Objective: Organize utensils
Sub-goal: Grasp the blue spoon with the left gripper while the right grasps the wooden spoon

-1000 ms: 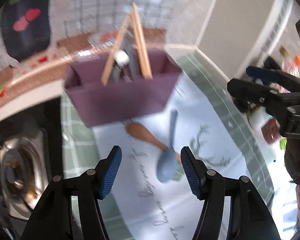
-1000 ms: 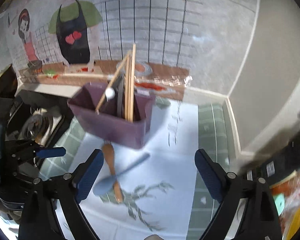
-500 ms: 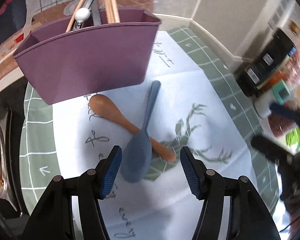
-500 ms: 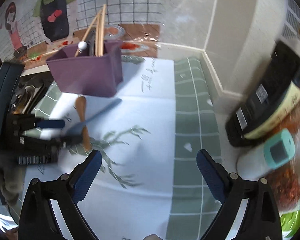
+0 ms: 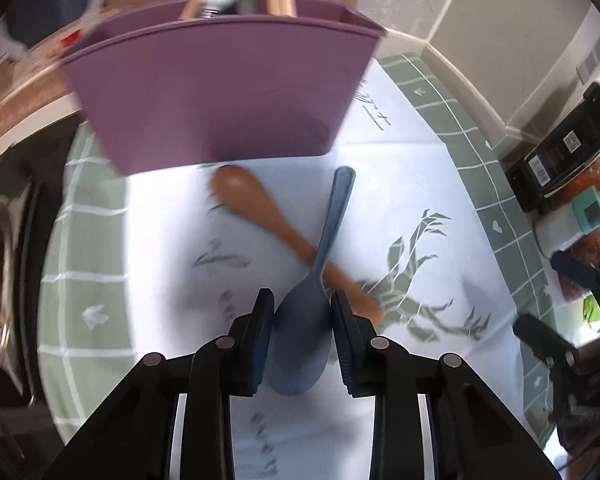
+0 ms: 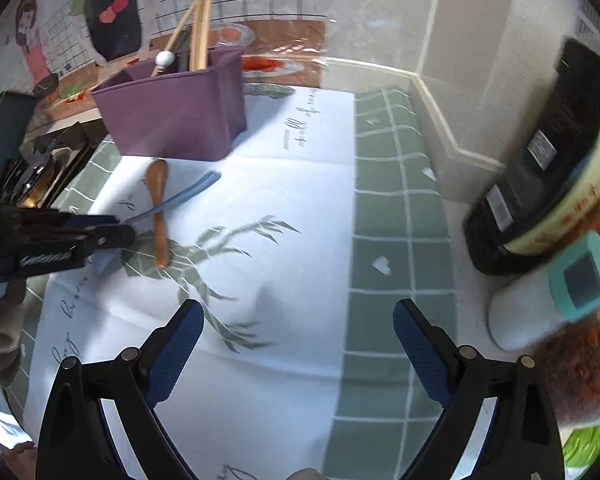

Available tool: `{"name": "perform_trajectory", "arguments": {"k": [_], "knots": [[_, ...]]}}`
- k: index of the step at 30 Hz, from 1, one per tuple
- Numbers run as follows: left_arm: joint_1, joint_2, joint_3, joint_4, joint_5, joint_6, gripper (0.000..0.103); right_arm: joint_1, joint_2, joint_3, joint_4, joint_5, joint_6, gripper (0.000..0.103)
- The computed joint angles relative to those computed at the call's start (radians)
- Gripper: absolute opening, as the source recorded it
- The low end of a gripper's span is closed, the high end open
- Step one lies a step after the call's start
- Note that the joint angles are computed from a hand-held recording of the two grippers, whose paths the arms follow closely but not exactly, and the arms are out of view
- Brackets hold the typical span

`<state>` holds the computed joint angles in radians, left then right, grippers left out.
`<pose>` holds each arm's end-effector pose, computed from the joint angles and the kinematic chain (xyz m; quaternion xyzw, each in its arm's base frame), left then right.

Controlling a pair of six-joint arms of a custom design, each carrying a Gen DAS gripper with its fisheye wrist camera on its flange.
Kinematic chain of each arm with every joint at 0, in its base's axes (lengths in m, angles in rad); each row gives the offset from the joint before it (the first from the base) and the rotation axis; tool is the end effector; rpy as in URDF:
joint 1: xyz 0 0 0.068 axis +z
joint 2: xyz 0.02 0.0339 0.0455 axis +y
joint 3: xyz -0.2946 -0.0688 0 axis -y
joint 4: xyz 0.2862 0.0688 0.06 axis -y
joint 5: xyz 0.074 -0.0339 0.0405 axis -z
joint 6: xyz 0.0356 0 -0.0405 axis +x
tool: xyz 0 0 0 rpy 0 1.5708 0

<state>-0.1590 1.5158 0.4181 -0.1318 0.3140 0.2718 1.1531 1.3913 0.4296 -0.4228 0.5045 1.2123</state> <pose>0.2192 -0.0463 0.0786 0.2340 0.9452 -0.1444 0.1761 0.0968 0.1757 0.0996 0.0517 0.9630 -0.0107 0.2641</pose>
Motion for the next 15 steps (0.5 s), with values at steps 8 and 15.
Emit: {"name": "perform_trajectory", "arguments": {"k": [8, 15], "knots": [[0.489, -0.187, -0.041, -0.235, 0.12, 0.263, 0.03, -0.11, 0.144, 0.119, 0.199, -0.087, -0.285, 0.083], [0.824, -0.222, -0.016, -0.381, 0.191, 0.507, 0.028, -0.25, 0.398, 0.339, 0.321, -0.226, -0.524, 0.063]]}}
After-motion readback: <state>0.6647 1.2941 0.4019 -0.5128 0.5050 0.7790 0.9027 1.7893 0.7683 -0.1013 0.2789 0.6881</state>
